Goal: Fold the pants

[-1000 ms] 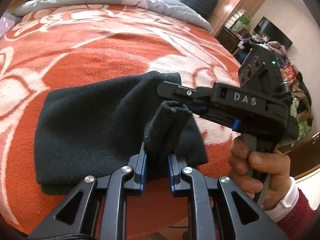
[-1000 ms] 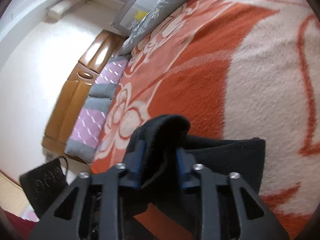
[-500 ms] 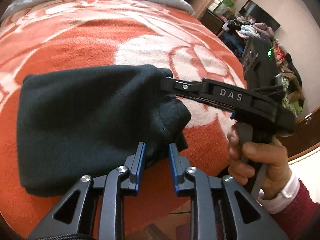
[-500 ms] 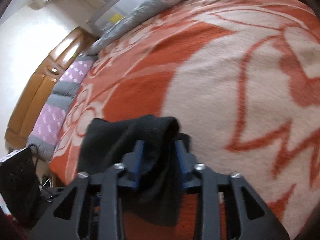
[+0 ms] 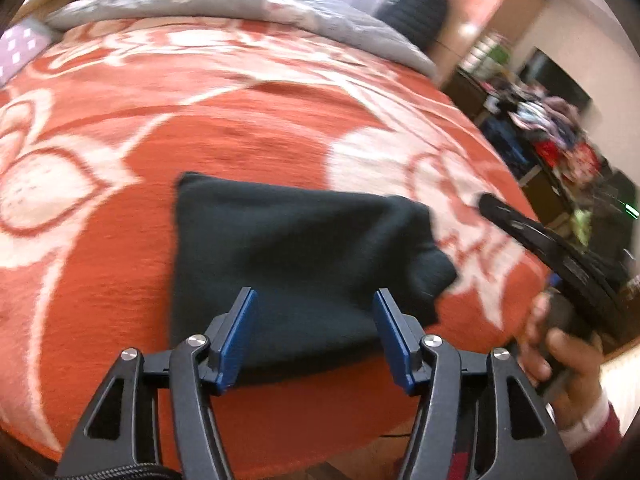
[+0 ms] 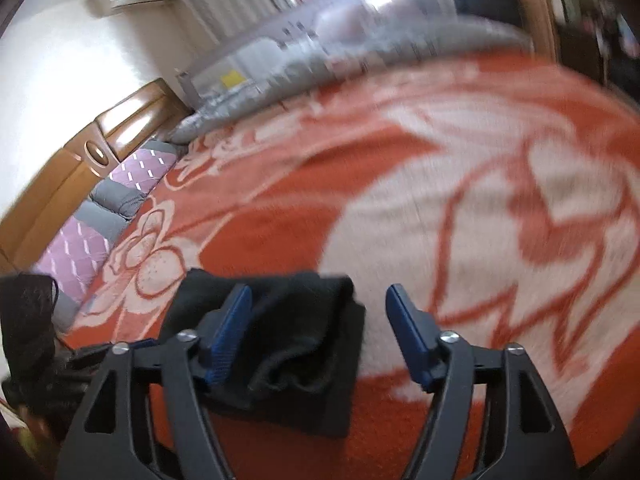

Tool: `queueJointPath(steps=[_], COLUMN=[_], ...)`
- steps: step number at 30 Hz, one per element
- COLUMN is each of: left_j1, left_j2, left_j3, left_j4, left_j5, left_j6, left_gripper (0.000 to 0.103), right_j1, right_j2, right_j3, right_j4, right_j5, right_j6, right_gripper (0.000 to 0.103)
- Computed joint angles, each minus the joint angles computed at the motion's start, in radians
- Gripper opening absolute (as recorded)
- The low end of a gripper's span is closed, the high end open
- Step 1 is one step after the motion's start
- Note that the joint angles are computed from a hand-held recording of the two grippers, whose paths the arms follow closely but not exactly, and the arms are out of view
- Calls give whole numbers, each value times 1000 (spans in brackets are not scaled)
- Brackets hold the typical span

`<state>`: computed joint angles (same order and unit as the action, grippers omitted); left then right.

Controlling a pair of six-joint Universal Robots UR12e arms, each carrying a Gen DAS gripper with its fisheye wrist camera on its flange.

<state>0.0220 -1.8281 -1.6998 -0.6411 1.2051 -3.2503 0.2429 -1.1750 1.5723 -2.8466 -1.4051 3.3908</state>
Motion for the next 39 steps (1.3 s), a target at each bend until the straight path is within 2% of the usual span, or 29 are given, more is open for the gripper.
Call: queueJointPath(steps=[3,5,7,9,12,20,22,26,32,37,39], left_j1=[12,19,22,27,30,24,19,23,40,55,57], left_j2=[-14,-26,-44,-64,-89,-154,-171,-179,-131,-76,-65], left_j3=[11,23,44,68,92,155,172,179,128,58,44], left_j4=[5,2,-12,-33,-38,-110,-132,-141,-125,-85,-91], left_j5=[47,71,93,105,117,158,168,156,117,77,66], left_j6=[-37,-48,-51,-56,-83,-82,-72,-80,-93,-91,-76], left_gripper=[62,62,62,62,62,64,64,65,65,66,69], right_j1=[51,61,61,52,48,35,28,27,-1,-37,-36], right_j2=[23,39,50,55,50,36,38,40,14,6,13], right_j3=[-36,-62,-77,-81,-71,-26,-24,-22,3,31,25], right_j4=[4,63,123,180,223,241,247,243,236,168,179], right_j5=[-163,-192,-181,-139,-133,-193,-185,-195,-72,152,180], right_j6=[-54,-59,-32,6,20,6,21,16,101,196,188], right_gripper=[72,72,72,72,72,72,72,72,72,74,74])
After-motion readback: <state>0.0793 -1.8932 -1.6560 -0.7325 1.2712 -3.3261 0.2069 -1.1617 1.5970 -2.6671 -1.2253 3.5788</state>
